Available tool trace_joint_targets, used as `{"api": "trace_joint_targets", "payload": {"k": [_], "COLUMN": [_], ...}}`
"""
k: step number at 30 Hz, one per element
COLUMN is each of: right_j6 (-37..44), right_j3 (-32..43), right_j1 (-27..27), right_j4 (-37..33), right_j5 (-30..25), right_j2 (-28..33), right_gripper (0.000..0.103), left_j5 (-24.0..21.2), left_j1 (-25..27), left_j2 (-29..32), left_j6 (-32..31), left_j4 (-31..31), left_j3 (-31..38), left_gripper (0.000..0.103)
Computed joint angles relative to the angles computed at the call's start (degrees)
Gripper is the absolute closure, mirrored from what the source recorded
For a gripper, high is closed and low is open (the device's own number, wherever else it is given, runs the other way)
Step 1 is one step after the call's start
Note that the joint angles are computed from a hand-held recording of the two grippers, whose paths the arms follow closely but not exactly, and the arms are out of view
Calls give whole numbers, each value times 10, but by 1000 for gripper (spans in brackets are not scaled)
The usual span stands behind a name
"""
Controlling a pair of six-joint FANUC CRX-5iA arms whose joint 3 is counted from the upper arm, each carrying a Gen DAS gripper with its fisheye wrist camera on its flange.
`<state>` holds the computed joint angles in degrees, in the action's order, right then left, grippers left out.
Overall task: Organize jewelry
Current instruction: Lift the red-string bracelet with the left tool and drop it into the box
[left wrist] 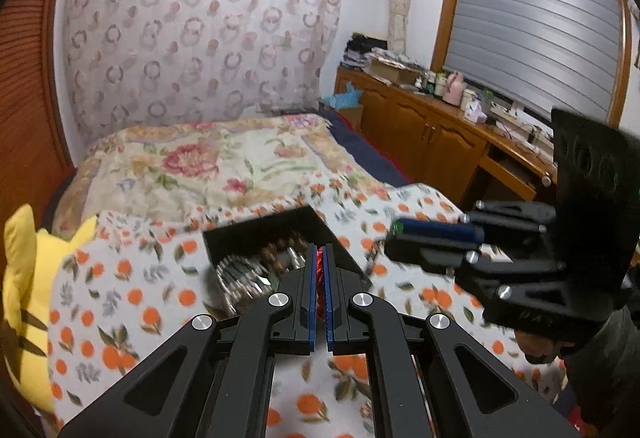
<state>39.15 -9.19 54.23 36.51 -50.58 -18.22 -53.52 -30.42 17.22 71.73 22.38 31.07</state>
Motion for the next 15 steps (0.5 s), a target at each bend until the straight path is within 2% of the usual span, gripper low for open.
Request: {"api": "trace_joint_targets", "payload": {"k": [8, 15], "right_j6": [51, 68], "right_j3": [20, 22], "right_j1": [-42, -59], "right_j4": [-61, -99], "right_j5": [14, 10], "right_j2": [34, 49], "right_gripper": [86, 86], "left_j5": [-29, -53], "left_j1": [7, 8], "left_j2": [59, 91], "left_j6": [37, 55], "left_j4": [-38, -56], "left_j3": [86, 117], "left_gripper": [101, 101]}}
